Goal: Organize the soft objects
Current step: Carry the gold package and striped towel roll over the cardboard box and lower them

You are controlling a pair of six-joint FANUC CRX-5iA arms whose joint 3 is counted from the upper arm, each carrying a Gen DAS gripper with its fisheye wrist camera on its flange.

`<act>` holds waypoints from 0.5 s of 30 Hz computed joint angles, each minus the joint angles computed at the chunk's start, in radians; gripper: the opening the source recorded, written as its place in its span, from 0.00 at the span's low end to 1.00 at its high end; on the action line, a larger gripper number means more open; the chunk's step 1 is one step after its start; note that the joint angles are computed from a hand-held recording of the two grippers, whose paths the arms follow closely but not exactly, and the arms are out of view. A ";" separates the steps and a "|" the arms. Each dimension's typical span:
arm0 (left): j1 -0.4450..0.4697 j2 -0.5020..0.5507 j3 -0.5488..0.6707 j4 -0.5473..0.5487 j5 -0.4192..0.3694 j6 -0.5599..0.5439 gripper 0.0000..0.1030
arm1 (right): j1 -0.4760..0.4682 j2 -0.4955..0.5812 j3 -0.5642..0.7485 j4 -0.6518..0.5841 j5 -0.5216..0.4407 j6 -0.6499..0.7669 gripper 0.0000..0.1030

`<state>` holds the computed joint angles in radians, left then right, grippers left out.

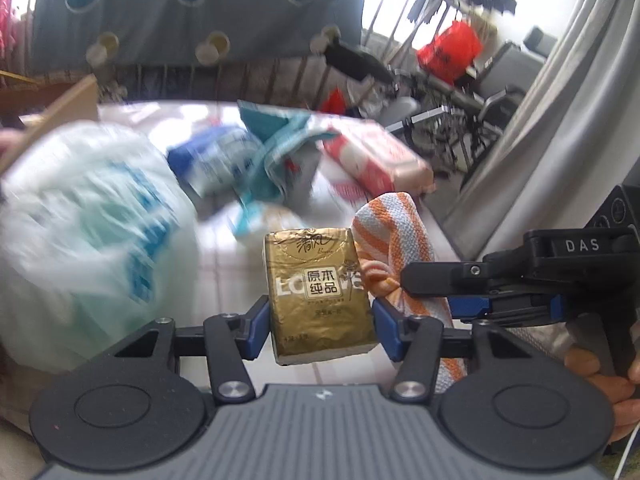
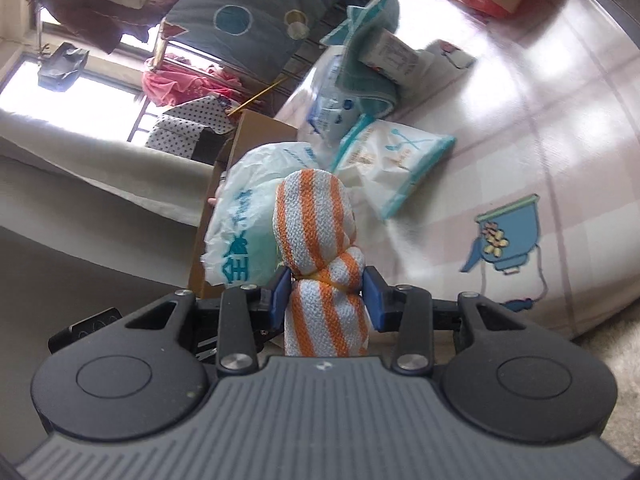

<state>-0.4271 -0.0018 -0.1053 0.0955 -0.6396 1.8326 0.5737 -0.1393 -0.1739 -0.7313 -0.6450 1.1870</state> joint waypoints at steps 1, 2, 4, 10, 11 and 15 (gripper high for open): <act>0.006 -0.022 -0.002 -0.028 0.004 0.019 0.54 | 0.001 0.009 0.026 -0.013 -0.007 0.026 0.37; 0.013 -0.045 0.002 -0.064 0.001 0.042 0.54 | 0.001 0.022 0.056 -0.030 -0.015 0.056 0.37; 0.033 -0.091 0.006 -0.129 -0.012 0.083 0.54 | 0.001 0.062 0.132 -0.068 -0.043 0.122 0.37; 0.145 -0.194 0.028 -0.236 -0.084 0.116 0.54 | 0.022 0.278 0.461 -0.160 -0.170 0.233 0.37; 0.170 -0.206 0.031 -0.242 -0.096 0.110 0.54 | 0.028 0.324 0.526 -0.168 -0.195 0.234 0.37; 0.292 -0.219 0.049 -0.226 -0.149 0.026 0.54 | 0.075 0.527 0.826 -0.137 -0.301 0.160 0.37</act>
<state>-0.1352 -0.2210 -0.0566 -0.1301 -0.7885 1.8581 0.6491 0.3875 0.6522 -0.8678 -0.9456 1.3475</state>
